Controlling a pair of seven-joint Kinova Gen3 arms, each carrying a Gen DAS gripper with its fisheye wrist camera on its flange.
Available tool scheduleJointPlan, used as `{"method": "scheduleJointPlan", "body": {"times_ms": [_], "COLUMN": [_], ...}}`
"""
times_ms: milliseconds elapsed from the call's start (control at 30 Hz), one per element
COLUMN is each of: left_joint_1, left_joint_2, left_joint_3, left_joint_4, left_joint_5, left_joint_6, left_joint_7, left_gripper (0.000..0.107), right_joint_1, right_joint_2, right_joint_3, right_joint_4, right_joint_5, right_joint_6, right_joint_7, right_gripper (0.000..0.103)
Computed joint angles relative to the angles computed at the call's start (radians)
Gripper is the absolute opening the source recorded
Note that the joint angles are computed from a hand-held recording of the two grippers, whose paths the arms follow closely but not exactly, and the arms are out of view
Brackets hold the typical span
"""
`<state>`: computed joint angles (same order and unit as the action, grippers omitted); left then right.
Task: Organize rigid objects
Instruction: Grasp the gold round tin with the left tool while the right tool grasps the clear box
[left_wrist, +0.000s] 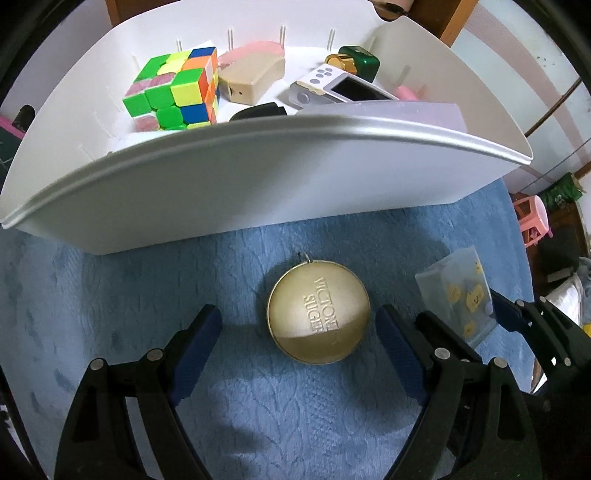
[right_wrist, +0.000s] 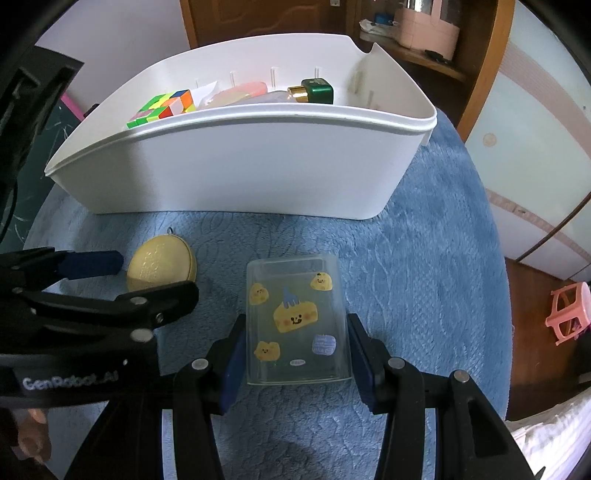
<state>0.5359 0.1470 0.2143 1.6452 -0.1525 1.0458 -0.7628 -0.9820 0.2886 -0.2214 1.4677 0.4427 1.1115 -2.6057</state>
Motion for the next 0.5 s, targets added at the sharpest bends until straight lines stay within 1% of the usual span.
{"method": "scheduleJointPlan", "body": {"times_ms": [33, 67, 100, 133, 167, 200, 367, 500], "left_joint_1": [0.004, 0.009, 0.014, 0.014, 0.018, 0.025, 0.038, 0.042], "left_joint_2": [0.000, -0.001, -0.002, -0.004, -0.007, -0.005, 0.009, -0.021], "left_joint_3": [0.000, 0.000, 0.001, 0.002, 0.004, 0.007, 0.006, 0.013], "left_joint_4": [0.001, 0.003, 0.005, 0.008, 0.009, 0.005, -0.021, -0.018], "left_joint_5": [-0.007, -0.018, -0.028, -0.028, -0.037, -0.044, -0.065, -0.067], "left_joint_6": [0.000, 0.000, -0.001, -0.004, -0.003, -0.002, 0.037, 0.054], "left_joint_7": [0.008, 0.018, 0.026, 0.024, 0.029, 0.036, 0.048, 0.044], "left_gripper": [0.087, 0.084, 0.079, 0.076, 0.069, 0.059, 0.058, 0.058], "right_joint_1": [-0.002, 0.000, 0.001, 0.002, 0.003, 0.006, 0.010, 0.021], "right_joint_2": [-0.003, -0.005, -0.004, -0.002, -0.001, 0.003, 0.000, -0.009], "right_joint_3": [0.000, -0.001, -0.001, -0.001, -0.001, 0.000, 0.001, 0.000], "right_joint_4": [0.003, 0.005, 0.005, 0.005, 0.003, 0.000, -0.003, -0.001], "right_joint_5": [0.001, -0.001, -0.001, -0.002, -0.003, -0.006, -0.015, -0.031], "right_joint_6": [0.000, -0.001, -0.002, -0.004, -0.005, -0.007, -0.001, -0.003], "right_joint_7": [-0.004, -0.003, -0.004, -0.004, -0.004, 0.001, 0.010, 0.019], "right_gripper": [0.051, 0.051, 0.051, 0.051, 0.051, 0.051, 0.050, 0.050]}}
